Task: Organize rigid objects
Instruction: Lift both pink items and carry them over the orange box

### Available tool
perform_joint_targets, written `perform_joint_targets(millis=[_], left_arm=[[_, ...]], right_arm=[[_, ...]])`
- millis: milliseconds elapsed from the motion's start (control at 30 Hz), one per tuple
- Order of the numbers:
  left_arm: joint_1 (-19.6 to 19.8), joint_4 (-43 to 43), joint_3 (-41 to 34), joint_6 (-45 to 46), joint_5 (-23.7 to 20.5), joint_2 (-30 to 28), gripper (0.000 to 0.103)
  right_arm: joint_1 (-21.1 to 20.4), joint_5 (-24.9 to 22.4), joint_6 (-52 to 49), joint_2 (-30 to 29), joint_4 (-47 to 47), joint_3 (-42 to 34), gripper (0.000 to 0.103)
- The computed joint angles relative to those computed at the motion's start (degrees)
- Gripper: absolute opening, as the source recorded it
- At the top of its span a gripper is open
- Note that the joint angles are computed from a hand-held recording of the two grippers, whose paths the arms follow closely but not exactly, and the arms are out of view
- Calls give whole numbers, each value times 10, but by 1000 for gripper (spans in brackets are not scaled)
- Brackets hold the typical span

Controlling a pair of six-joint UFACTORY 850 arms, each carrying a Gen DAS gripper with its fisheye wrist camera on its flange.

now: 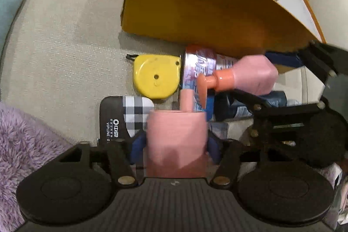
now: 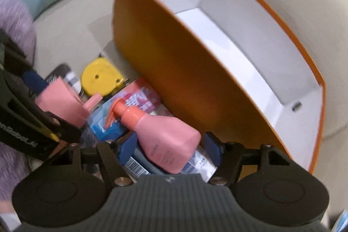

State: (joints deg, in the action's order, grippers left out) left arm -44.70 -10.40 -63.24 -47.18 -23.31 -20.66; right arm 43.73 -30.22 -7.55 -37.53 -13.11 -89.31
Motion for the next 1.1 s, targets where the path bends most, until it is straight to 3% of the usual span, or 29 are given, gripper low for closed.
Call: perform_joint_targets(millis=[167, 400, 567, 800, 1000, 1033, 1067, 1100], left_arm=[[-4, 34, 26, -39, 29, 20, 62], [1, 161, 61, -182, 62, 53, 62], [13, 200, 70, -233, 77, 55, 62], [22, 126, 67, -160, 74, 41, 64], [23, 109, 22, -128, 35, 6, 69], [22, 108, 17, -124, 34, 2, 64], [21, 110, 15, -120, 34, 0, 63], [19, 120, 9, -131, 33, -4, 63]], right_arm=[[0, -31, -28, -14, 20, -25, 69], [-8, -87, 40, -28, 104, -63, 68], [-14, -93, 124, -29, 159, -71, 68], [-6, -104, 88, -33, 138, -79, 68], [9, -114, 28, -42, 105, -84, 69], [12, -113, 24, -43, 93, -82, 68], [16, -112, 30, -43, 77, -80, 58], [18, -114, 34, -43, 70, -78, 58]])
